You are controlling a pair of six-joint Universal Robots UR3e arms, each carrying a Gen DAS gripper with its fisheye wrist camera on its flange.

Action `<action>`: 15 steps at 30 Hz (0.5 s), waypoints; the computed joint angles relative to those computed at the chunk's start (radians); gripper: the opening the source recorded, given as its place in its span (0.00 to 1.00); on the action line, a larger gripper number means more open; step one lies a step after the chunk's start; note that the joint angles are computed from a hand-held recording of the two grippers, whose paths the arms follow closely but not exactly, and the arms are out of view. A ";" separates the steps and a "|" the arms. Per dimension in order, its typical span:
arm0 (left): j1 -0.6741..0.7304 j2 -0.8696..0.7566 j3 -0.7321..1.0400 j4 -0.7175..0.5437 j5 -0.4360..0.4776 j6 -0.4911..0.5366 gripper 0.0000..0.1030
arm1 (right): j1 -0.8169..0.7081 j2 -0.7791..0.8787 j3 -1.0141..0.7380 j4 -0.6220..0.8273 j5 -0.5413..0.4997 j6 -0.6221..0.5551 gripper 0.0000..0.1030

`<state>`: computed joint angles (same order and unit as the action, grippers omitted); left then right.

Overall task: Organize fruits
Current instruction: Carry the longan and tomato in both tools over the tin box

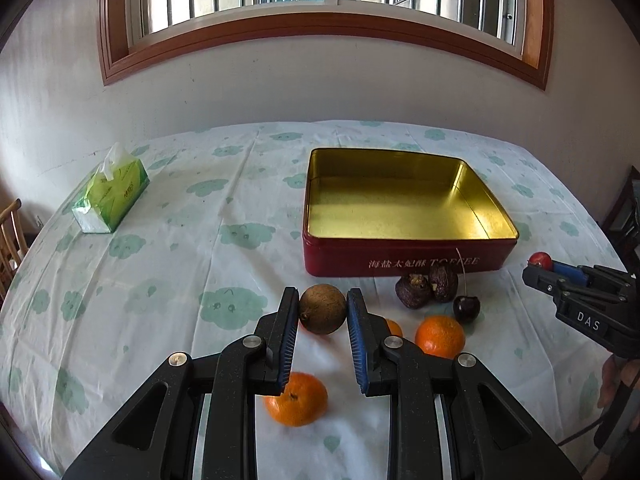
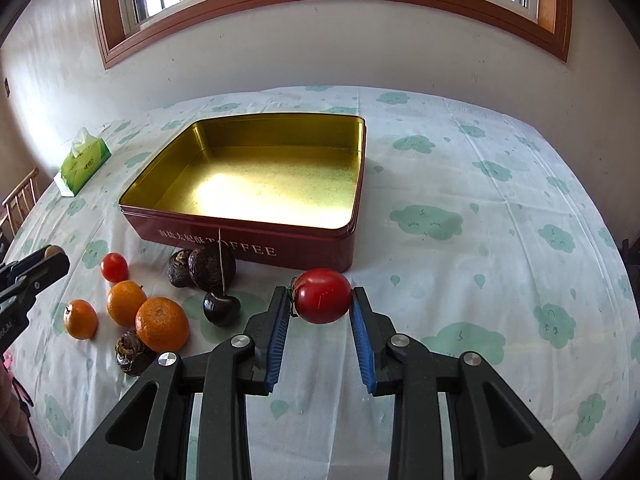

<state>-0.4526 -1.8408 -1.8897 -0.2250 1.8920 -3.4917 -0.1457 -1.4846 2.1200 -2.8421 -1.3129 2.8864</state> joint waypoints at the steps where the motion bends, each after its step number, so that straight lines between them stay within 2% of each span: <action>1: 0.010 -0.008 0.018 0.001 -0.006 0.015 0.25 | 0.005 0.002 -0.014 0.006 0.000 0.006 0.28; 8: 0.071 -0.098 0.181 -0.026 -0.078 0.085 0.25 | 0.037 0.058 -0.137 0.041 0.005 0.023 0.28; 15: 0.094 -0.264 0.408 -0.102 -0.129 0.140 0.24 | 0.081 0.178 -0.295 0.069 -0.010 0.043 0.28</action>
